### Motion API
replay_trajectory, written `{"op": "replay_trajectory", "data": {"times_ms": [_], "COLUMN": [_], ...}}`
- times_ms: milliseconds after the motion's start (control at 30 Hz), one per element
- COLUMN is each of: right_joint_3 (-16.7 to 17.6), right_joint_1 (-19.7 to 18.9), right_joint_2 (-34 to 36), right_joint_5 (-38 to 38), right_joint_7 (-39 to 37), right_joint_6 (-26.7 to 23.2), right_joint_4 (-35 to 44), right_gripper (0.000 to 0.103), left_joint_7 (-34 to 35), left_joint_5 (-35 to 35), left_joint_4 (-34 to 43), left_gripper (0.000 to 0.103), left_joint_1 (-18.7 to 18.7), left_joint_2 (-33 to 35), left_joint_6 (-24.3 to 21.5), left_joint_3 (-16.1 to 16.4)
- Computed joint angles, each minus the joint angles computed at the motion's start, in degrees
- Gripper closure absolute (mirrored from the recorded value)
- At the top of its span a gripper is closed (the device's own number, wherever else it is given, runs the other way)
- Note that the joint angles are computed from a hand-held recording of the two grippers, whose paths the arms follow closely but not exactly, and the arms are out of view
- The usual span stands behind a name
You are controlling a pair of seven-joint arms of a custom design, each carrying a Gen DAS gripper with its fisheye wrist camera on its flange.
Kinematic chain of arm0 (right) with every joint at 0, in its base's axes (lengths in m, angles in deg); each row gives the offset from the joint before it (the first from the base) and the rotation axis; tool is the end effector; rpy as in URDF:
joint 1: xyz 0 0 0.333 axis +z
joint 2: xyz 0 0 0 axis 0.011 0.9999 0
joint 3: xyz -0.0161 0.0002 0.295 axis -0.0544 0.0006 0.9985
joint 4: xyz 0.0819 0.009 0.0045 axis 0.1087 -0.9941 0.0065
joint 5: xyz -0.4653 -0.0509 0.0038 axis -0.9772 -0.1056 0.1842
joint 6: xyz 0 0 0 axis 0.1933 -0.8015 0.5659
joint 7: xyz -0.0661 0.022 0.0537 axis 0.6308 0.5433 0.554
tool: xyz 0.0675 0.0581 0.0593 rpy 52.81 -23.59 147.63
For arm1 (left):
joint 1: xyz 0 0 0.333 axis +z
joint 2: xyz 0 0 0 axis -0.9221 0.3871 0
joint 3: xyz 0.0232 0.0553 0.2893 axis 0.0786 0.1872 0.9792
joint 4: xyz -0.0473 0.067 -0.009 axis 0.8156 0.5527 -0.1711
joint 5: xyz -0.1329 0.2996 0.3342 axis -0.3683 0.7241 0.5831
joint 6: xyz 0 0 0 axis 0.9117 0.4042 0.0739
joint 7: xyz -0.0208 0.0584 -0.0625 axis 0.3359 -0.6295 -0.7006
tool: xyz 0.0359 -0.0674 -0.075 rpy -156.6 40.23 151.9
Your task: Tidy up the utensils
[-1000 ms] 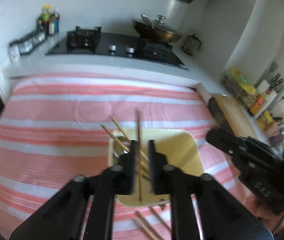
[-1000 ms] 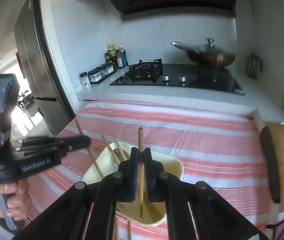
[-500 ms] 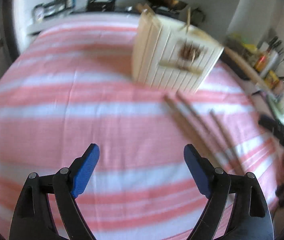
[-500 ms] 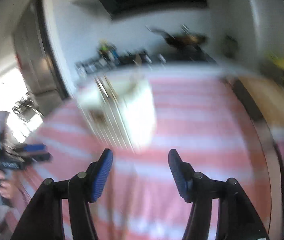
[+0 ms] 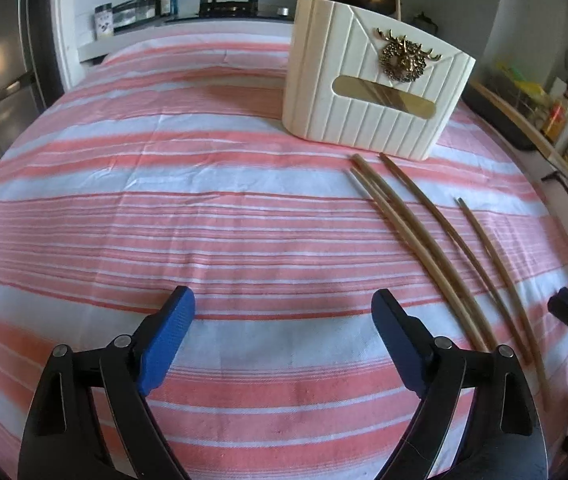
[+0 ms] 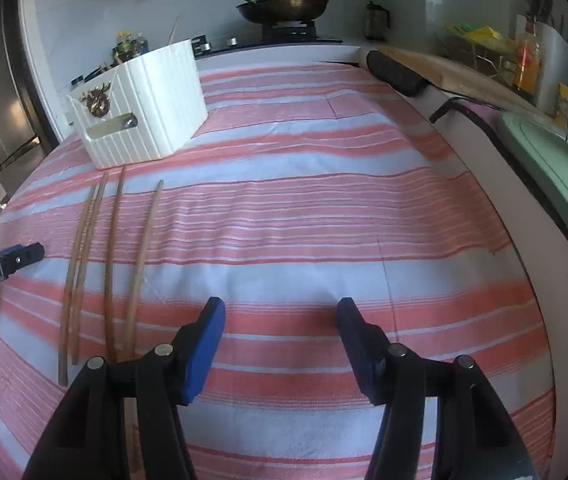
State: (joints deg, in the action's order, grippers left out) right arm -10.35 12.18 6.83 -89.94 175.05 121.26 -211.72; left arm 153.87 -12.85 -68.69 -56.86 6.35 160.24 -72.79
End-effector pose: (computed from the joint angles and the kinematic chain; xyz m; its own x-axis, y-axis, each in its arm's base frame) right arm 0.5587 0.1464 0.2731 -0.0474 -0.9955 -0.0816 -0.7773 0.0880 -0.6229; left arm 0.6864 -0.0213 0.2879 -0.1722 -0.9770 0.1260 -0.7916 0.0612 -0.6079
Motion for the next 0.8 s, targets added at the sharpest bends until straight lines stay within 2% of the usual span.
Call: {"op": "replay_trajectory", "data": {"times_ms": [167,333,800], "right_joint_3": [0.1,0.2,0.8], "right_joint_1": [0.5,1.0,1.2], "right_joint_2": [0.5,0.7,0.7], "right_joint_5": [0.3,-0.3,-2.2], "right_joint_7": [-0.1,0.1,1.1], "right_joint_6": [-0.7,-2.5,-4.7], "right_joint_4": [0.7,1.3,1.9], "right_gripper": [0.044,0.044,0.043], "left_joint_7": [-7.6,-5.9,-5.4], "left_joint_5": [8.9,7.1,6.7], "left_joint_4": [-0.7,-0.6,-0.7], "left_gripper": [0.009,0.009,0.009], "left_joint_1": [-4.9,-1.1,-0.6], "left_joint_2": [0.0,0.2,0.2], "left_joint_6": [1.7,1.6,1.6], "left_joint_3": [4.8,1.0,0.5]}}
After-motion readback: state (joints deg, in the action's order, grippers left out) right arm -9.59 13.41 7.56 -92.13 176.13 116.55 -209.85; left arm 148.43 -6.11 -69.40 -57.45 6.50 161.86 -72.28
